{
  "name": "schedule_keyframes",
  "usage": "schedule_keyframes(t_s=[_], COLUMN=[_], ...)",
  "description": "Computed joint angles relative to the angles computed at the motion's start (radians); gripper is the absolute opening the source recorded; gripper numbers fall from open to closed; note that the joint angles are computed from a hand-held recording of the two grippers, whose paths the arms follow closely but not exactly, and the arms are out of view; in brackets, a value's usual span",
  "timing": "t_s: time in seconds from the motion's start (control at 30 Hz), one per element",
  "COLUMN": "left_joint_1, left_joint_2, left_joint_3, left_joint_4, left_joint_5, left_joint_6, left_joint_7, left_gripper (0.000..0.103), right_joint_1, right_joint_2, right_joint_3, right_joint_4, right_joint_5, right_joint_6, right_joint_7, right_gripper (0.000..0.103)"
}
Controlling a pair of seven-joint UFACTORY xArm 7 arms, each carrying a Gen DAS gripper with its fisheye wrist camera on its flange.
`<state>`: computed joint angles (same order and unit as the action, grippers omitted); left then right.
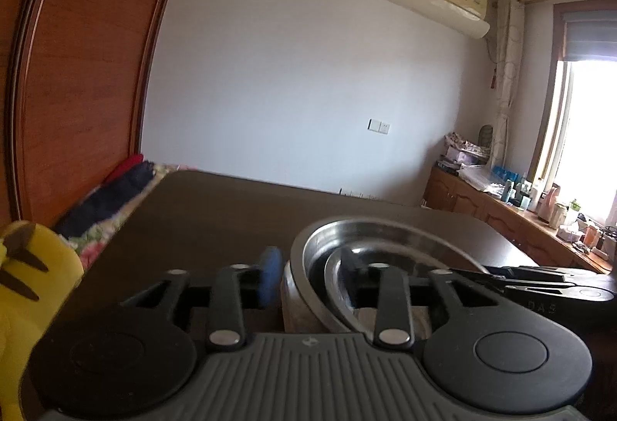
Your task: Organize plates and bowls
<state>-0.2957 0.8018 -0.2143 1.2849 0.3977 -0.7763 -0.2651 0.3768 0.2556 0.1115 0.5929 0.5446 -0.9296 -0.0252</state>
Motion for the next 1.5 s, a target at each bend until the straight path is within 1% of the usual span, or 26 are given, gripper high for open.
schedule_keyframes(t_s=[0.03,0.1,0.17,0.23,0.27,0.33,0.37,0.43,0.47,0.57,0.6,0.63,0.67,0.73,0.8,0.9,1.0,1.13,1.17,1.23,1.37,1.5], left_joint_1=[-0.005,-0.022,-0.030,-0.049,-0.065,-0.081,-0.084,-0.090,-0.090,-0.114,-0.126,-0.133,-0.136,-0.145,-0.168,-0.193,-0.216,-0.288,-0.304,-0.322,-0.320,-0.316], left_joint_2=[-0.006,-0.018,-0.030,-0.047,-0.056,-0.076,-0.086,-0.109,-0.115,-0.150,-0.161,-0.169,-0.177,-0.191,-0.200,-0.219,-0.228,-0.227,-0.226,-0.222,-0.227,-0.225], left_joint_3=[0.004,0.017,0.021,0.032,0.038,0.042,0.041,0.034,0.032,0.034,0.034,0.033,0.030,0.026,0.029,0.029,0.029,0.039,0.039,0.036,0.030,0.028], left_joint_4=[-0.007,-0.020,-0.031,-0.050,-0.061,-0.080,-0.089,-0.112,-0.119,-0.158,-0.170,-0.179,-0.190,-0.214,-0.238,-0.266,-0.277,-0.273,-0.269,-0.263,-0.282,-0.291], left_joint_5=[-0.009,-0.038,-0.059,-0.091,-0.117,-0.144,-0.148,-0.151,-0.147,-0.163,-0.178,-0.187,-0.188,-0.200,-0.244,-0.299,-0.349,-0.503,-0.541,-0.592,-0.585,-0.581], left_joint_6=[-0.010,-0.024,-0.037,-0.069,-0.085,-0.111,-0.121,-0.143,-0.153,-0.187,-0.201,-0.210,-0.220,-0.244,-0.279,-0.279,-0.279,-0.281,-0.277,-0.272,-0.288,-0.278], left_joint_7=[0.008,0.033,0.048,0.082,0.105,0.136,0.144,0.153,0.156,0.194,0.213,0.224,0.228,0.240,0.276,0.314,0.349,0.464,0.489,0.512,0.509,0.502], left_gripper=[0.048,0.051,0.059,0.073,0.075,0.081,0.082,0.087,0.088,0.094,0.098,0.101,0.102,0.103,0.103,0.103,0.103,0.103,0.103,0.103,0.103,0.103], right_joint_1=[0.018,0.040,0.043,0.051,0.055,0.068,0.071,0.084,0.089,0.111,0.118,0.124,0.124,0.131,0.139,0.154,0.160,0.164,0.172,0.176,0.185,0.186], right_joint_2=[-0.002,-0.009,-0.030,-0.041,-0.045,-0.063,-0.070,-0.094,-0.099,-0.123,-0.132,-0.141,-0.144,-0.159,-0.167,-0.163,-0.155,-0.142,-0.144,-0.148,-0.146,-0.112], right_joint_3=[0.000,0.003,0.009,0.015,0.018,0.031,0.036,0.052,0.059,0.084,0.092,0.100,0.101,0.112,0.121,0.134,0.137,0.138,0.145,0.148,0.154,0.150], right_joint_4=[0.000,-0.004,-0.016,-0.020,-0.022,-0.032,-0.039,-0.055,-0.059,-0.074,-0.080,-0.087,-0.091,-0.110,-0.128,-0.136,-0.138,-0.134,-0.135,-0.135,-0.142,-0.122], right_joint_5=[0.040,0.098,0.117,0.156,0.178,0.234,0.251,0.308,0.330,0.410,0.431,0.449,0.452,0.464,0.475,0.519,0.538,0.568,0.591,0.612,0.643,0.670], right_joint_6=[-0.012,-0.045,-0.056,-0.078,-0.092,-0.125,-0.141,-0.173,-0.190,-0.246,-0.265,-0.285,-0.298,-0.337,-0.378,-0.428,-0.448,-0.478,-0.487,-0.491,-0.511,-0.532], right_joint_7=[-0.037,-0.083,-0.099,-0.129,-0.145,-0.175,-0.180,-0.206,-0.218,-0.259,-0.268,-0.274,-0.272,-0.262,-0.253,-0.272,-0.273,-0.280,-0.286,-0.290,-0.280,-0.287], right_gripper=[0.033,0.035,0.039,0.054,0.056,0.057,0.058,0.064,0.065,0.071,0.075,0.082,0.085,0.099,0.103,0.103,0.103,0.103,0.103,0.103,0.103,0.103])
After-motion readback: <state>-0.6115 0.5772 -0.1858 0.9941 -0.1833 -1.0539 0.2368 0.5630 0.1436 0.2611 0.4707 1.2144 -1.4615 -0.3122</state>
